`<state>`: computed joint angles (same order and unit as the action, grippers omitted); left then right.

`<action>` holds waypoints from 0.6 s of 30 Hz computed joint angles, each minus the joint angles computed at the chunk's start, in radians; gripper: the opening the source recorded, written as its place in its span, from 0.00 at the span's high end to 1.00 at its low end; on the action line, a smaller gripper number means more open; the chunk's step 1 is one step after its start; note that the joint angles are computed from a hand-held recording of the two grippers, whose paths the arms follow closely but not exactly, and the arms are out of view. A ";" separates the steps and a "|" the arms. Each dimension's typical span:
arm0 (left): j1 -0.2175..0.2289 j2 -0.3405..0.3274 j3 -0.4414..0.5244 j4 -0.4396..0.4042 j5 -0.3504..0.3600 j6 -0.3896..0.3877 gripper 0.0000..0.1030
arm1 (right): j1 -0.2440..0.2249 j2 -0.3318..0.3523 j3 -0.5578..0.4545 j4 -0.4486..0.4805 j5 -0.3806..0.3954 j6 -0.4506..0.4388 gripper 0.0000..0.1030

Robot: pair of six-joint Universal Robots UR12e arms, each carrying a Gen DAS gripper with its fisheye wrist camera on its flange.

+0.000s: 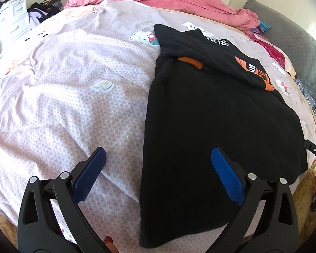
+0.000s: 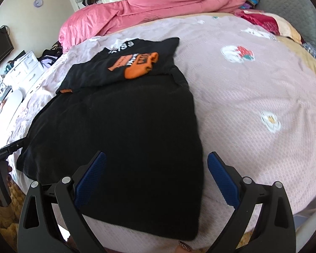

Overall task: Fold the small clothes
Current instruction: 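Grasp the black shirt hem with the left tool while the right tool grasps it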

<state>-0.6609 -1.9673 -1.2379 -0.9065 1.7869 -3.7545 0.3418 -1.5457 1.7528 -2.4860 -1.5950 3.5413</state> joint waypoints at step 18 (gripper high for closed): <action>0.004 0.042 -0.079 0.093 -0.093 -0.056 0.09 | -0.018 -0.014 0.023 -0.004 0.098 -0.017 0.30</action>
